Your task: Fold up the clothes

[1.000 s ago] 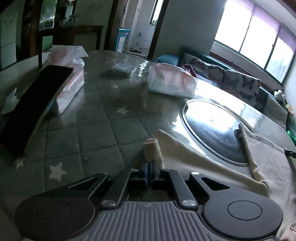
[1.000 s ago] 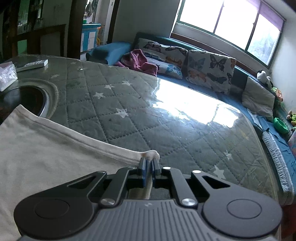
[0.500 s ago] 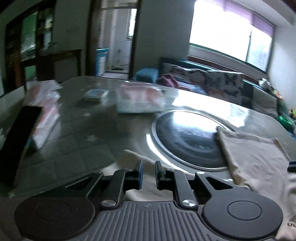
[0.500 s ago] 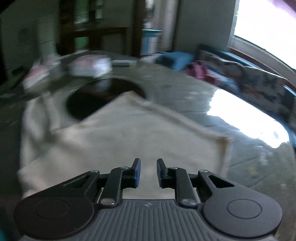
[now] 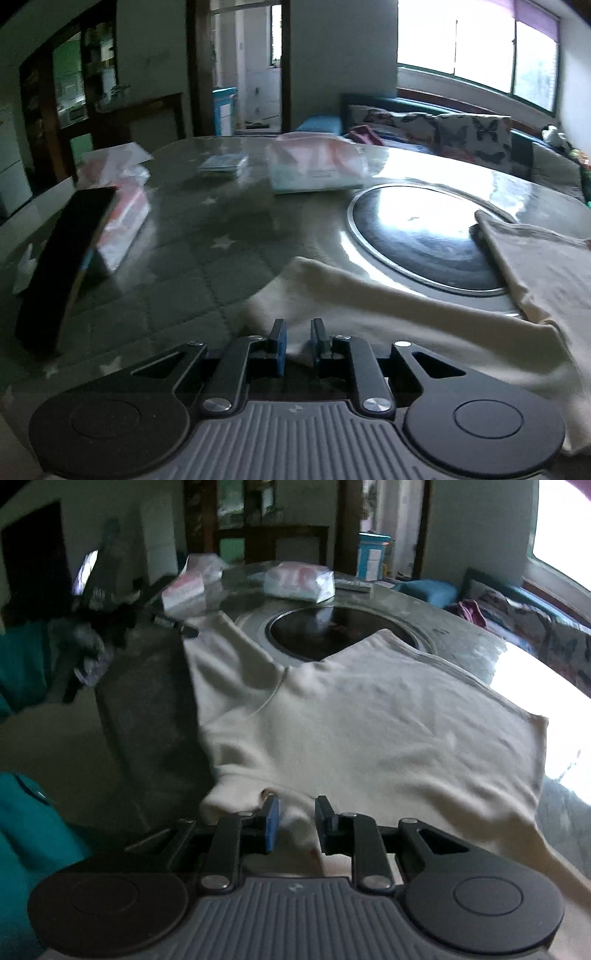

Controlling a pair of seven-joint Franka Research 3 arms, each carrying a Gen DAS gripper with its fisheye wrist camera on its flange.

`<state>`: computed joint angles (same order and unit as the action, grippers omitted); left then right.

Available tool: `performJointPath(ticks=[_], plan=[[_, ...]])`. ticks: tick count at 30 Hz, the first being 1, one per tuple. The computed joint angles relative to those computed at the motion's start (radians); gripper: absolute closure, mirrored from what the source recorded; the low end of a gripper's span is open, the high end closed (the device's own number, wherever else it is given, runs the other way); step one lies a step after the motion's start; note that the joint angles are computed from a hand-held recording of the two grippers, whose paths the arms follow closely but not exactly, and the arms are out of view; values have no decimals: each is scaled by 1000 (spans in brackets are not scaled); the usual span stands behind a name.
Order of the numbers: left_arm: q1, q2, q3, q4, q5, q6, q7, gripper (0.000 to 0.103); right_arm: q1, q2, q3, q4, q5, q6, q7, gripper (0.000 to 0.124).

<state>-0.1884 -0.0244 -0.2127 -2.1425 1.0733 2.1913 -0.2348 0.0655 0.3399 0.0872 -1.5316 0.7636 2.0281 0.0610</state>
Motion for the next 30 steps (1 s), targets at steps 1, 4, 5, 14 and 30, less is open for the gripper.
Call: performJointPath(ticks=[1,4,5,14,30], plan=[[0,-4,0,-1,-6,-7,0,86,-6,-2,-2,2,12,8,5,103],[-1,-9,-3,6,-17,-21,-8,87,-13,-5,-10,1,29,58,26,103],[-2,-10,-4,10,-20,-24,-13,87,-12,-3,-15,1,16,63,47,103],[-26,67,-4,132,108,149,-7,87,-48,-22,-26,-18,12,23,70,104],[-119,470,30,542,-87,594,473,87,-45,223,35,267,8,255,229,103]])
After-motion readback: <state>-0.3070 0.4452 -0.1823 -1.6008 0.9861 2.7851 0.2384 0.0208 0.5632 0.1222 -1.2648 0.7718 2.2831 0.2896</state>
